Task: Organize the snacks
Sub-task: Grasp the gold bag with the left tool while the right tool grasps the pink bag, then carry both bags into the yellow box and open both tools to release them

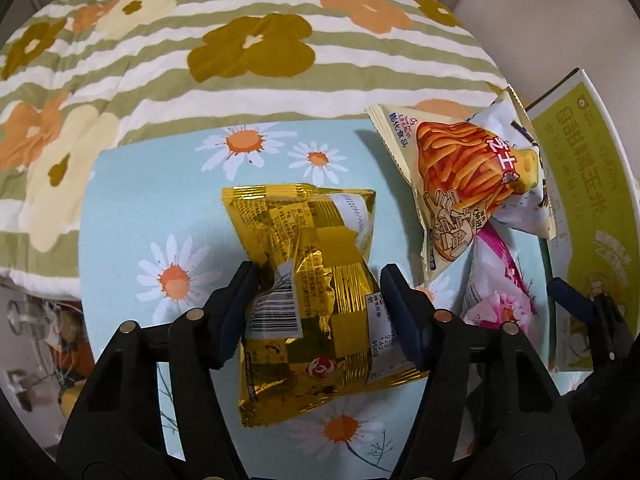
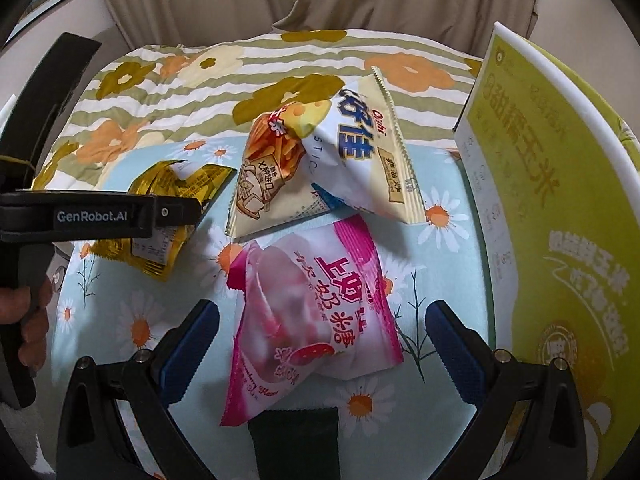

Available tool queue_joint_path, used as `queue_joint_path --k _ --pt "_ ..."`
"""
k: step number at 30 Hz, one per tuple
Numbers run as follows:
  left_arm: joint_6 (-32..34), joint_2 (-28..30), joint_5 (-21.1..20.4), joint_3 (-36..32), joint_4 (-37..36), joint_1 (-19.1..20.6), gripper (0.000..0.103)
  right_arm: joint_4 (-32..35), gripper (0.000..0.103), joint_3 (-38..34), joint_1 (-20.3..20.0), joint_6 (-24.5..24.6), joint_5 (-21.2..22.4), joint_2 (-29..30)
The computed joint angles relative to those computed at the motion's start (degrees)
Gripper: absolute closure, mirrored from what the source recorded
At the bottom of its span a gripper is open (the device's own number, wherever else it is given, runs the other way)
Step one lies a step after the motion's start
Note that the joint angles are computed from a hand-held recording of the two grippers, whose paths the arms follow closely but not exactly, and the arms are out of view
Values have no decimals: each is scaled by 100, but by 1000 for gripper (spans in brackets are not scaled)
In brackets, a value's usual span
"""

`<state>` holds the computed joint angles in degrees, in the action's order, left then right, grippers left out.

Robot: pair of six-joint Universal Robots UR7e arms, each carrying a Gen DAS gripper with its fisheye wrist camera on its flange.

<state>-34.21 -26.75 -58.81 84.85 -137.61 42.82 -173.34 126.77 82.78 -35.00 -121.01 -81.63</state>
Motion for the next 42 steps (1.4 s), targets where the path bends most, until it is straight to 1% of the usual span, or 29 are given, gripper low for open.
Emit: queue_joint_path --k 6,9,14,18,20,22,23,24,28,32,37,42 --pt "-4 -80 50 114 -29 -21 46 20 0 -76 -24 -104 -33 50" --pt "1 -195 71 287 -172 -77 46 59 0 -112 -51 -174 -23 75" --pt "-102 -354 136 480 -209 -150 46 242 0 -184 -107 -170 103 120" --pt "-190 -482 177 641 -269 -203 46 319 1 -214 -125 -149 55 236" --pt "-251 -547 202 710 -286 -220 46 456 14 -209 -162 -136 144 221" --pt "-326 -634 233 814 -318 -248 46 257 24 -117 -107 -350 77 249" --pt "-356 -674 242 864 -334 -259 46 219 26 -80 -92 -409 92 229" --pt "-388 -719 258 921 -354 -278 46 168 30 -40 -77 -433 115 203" --pt "-498 -900 315 1147 -414 -361 46 239 42 43 -76 -424 255 57" --pt "-602 -1064 364 1337 -467 -465 46 338 47 164 -68 -403 393 -151" --pt "-758 -1317 433 1573 -501 -662 46 479 49 354 64 -240 579 -553" --pt "-794 -1586 508 1683 -525 -910 46 880 49 369 296 104 737 -1148"
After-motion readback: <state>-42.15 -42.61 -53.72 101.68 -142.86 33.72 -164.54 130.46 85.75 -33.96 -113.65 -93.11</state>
